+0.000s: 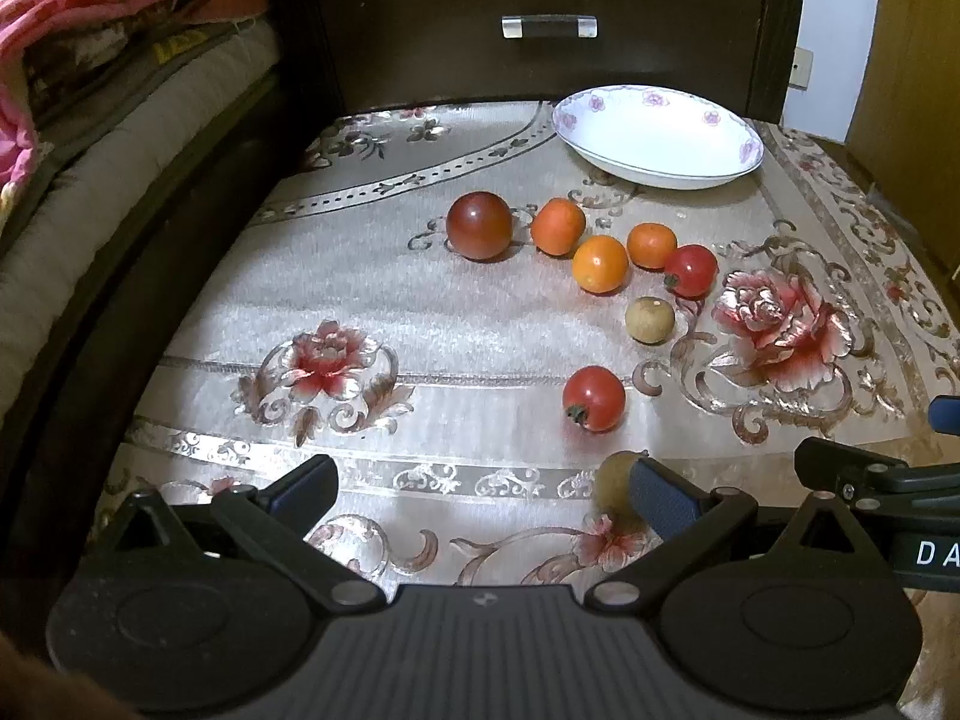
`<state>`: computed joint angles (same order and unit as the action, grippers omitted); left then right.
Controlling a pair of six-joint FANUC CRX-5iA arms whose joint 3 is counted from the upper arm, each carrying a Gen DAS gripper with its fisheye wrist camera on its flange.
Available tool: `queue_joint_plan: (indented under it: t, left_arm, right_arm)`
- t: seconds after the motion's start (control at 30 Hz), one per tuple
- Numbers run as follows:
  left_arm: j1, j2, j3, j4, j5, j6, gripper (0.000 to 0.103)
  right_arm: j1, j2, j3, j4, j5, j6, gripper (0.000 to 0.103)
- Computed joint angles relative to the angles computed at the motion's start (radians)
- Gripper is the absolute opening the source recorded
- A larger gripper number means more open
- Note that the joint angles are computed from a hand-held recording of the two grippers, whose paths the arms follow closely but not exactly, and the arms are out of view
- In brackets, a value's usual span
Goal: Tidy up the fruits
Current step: 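Move both tools toward the cluster of fruits on the tablecloth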
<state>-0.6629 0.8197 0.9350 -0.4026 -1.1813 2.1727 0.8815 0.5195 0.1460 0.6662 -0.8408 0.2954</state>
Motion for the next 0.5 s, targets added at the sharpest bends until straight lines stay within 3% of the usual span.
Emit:
queue_joint_plan:
  t: [0.2,0.5]
  left_arm:
    - [0.001,0.021,0.04,0.006,-0.045,-0.015,0.103]
    - [0.005,0.006,0.028,-0.007,-0.043,0.003,0.103]
  right_arm:
    - [0.0,0.009,0.022,-0.029,-0.006,0.031,0.097]
    - [-0.004,0.014,0.035,-0.039,0.014,0.057,0.097]
